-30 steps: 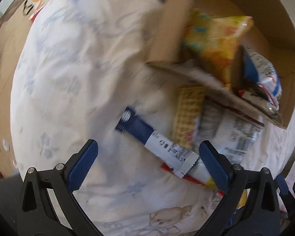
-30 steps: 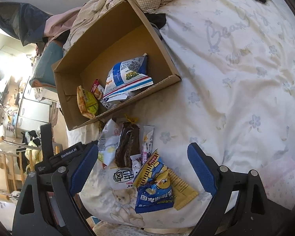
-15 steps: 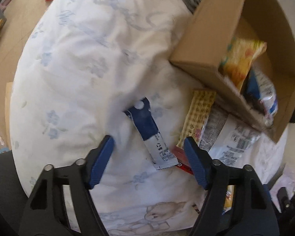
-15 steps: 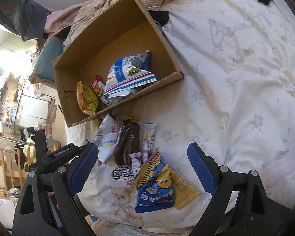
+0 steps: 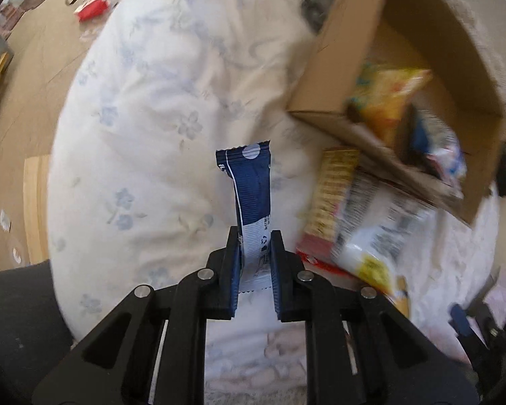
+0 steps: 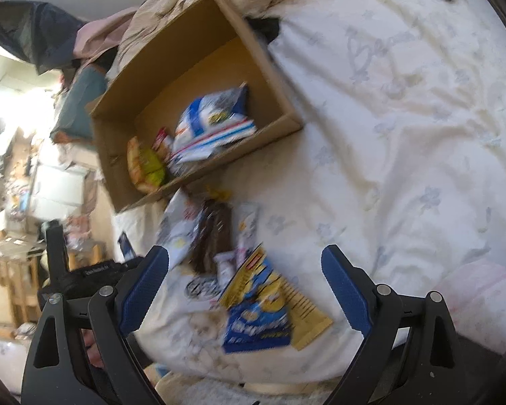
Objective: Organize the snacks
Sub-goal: 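Grasp the blue-and-white stick packet with the left gripper, then grasp the blue-and-yellow chip bag with the right gripper, then carry both snacks over the cardboard box and open both grippers to drop them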
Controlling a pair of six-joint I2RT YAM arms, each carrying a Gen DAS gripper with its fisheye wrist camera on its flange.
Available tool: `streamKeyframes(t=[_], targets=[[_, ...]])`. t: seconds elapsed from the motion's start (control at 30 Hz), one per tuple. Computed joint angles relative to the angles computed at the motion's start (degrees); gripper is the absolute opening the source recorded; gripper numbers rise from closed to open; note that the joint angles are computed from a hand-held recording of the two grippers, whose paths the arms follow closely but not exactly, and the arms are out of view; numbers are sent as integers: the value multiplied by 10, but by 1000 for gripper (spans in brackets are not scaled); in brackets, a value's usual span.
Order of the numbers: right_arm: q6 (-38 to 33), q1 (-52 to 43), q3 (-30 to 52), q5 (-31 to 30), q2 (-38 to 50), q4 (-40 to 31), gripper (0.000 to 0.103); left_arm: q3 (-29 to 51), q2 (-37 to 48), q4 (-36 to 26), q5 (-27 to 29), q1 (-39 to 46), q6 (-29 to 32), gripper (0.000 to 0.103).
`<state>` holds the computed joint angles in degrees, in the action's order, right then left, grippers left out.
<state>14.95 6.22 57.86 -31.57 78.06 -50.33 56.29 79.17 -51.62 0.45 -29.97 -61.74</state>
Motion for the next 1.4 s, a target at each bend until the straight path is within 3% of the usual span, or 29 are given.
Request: streamKeyframes(t=[0.07, 0.3, 0.43, 0.53, 0.57, 0.7, 0.77, 1.07, 1.4], targets=[[-16, 13, 1, -5, 10, -21, 94, 17, -27, -33, -19, -14, 15, 13], [-72, 125, 15, 78, 62, -76, 94, 69, -74, -121, -24, -90, 70, 13], [-72, 188, 19, 137, 100, -75, 91, 51, -91, -112, -50, -110, 70, 13], [-74, 202, 24, 137, 132, -73, 73, 35, -82, -80, -50, -102, 51, 13], [-79, 204, 26, 134, 142, -78, 59, 31, -81, -75, -46, -101, 50, 13], [-93, 191, 23, 119, 120, -83, 39, 30, -73, -60, -34, -89, 62, 13], [-96, 176, 19, 106, 94, -87, 34, 29, -74, -56, -27, -85, 62, 13], [-97, 89, 11, -12, -54, -35, 33, 46, -67, -66, -82, -119, 53, 13], [-40, 112, -7, -34, -101, 49, 33, 43, -85, -89, -138, -130, 35, 13]])
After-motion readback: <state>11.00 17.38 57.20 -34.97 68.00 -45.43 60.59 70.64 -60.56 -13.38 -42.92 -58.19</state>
